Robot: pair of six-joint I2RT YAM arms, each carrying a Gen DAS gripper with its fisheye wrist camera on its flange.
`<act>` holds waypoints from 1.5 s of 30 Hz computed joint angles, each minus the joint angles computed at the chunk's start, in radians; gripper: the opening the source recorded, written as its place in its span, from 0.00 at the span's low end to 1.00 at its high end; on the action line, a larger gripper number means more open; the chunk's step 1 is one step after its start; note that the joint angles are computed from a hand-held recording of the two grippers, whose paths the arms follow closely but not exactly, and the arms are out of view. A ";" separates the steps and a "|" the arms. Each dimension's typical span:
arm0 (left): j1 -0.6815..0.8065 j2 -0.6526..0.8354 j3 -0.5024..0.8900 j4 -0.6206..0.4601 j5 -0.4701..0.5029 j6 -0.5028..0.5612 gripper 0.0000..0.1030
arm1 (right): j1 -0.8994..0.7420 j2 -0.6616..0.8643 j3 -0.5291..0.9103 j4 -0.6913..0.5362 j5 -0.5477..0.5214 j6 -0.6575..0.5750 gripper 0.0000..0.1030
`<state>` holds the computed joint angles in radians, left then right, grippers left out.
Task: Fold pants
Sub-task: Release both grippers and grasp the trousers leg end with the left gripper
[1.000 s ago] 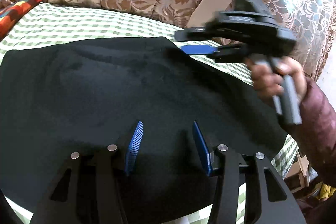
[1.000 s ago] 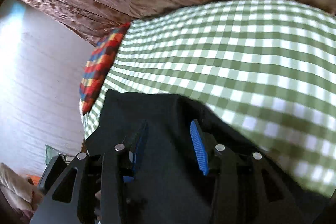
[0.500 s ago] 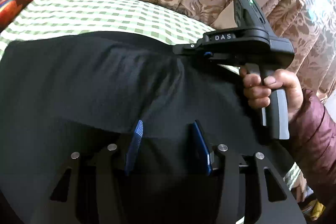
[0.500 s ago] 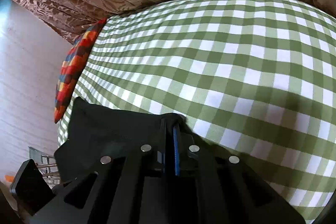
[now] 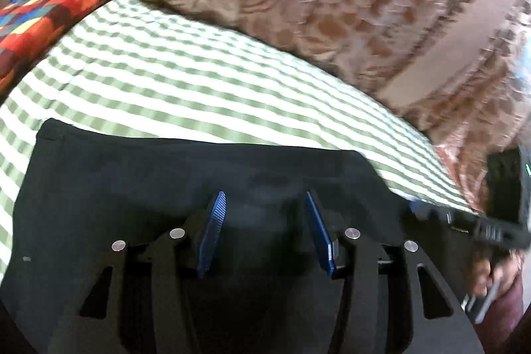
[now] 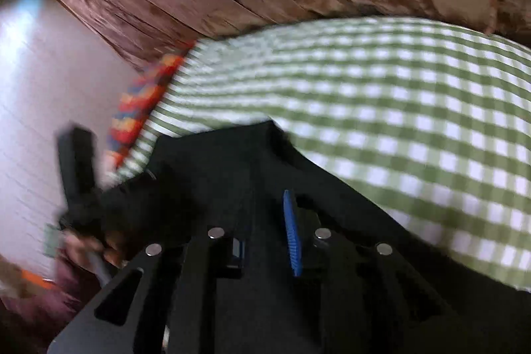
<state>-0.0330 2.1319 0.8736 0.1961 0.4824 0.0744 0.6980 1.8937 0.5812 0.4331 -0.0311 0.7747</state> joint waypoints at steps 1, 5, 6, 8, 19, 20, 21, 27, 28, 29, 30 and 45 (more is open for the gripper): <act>-0.003 0.035 0.026 -0.004 -0.049 0.000 0.47 | 0.005 0.039 0.031 -0.039 0.028 0.008 0.12; 0.033 0.105 0.050 0.046 -0.024 0.037 0.45 | -0.023 0.177 0.076 0.044 0.091 0.041 0.00; 0.036 0.101 0.050 0.042 -0.022 0.034 0.45 | -0.021 0.179 0.078 0.043 0.100 0.037 0.00; 0.038 0.077 0.034 0.038 -0.025 0.028 0.46 | -0.006 0.169 0.078 0.030 0.122 0.035 0.00; 0.520 -0.175 -0.163 -0.070 0.265 0.066 0.66 | 0.253 -0.114 -0.096 -0.035 0.306 0.196 0.37; 0.565 -0.177 -0.154 -0.101 0.273 0.087 0.66 | 0.295 -0.121 -0.102 -0.043 0.330 0.220 0.39; 0.619 -0.182 -0.148 -0.138 0.282 0.119 0.66 | 0.329 -0.123 -0.111 -0.040 0.346 0.242 0.42; 0.853 -0.131 -0.073 -0.338 0.315 0.271 0.57 | 0.446 -0.073 -0.140 0.025 0.385 0.363 0.56; 0.868 -0.128 -0.068 -0.361 0.318 0.296 0.57 | 0.455 -0.054 -0.139 0.036 0.384 0.380 0.57; 0.870 -0.130 -0.076 -0.364 0.317 0.310 0.57 | 0.457 -0.045 -0.139 0.043 0.382 0.389 0.57; 0.866 -0.129 -0.083 -0.367 0.319 0.322 0.57 | 0.454 -0.033 -0.138 0.053 0.378 0.393 0.58; 0.698 -0.046 -0.177 -0.039 0.081 0.235 0.05 | 0.485 0.057 -0.155 0.176 0.416 0.413 0.63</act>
<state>0.6649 2.0858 0.6963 0.1573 0.5631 0.3090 1.1829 1.9509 0.4260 0.6088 0.3847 1.1878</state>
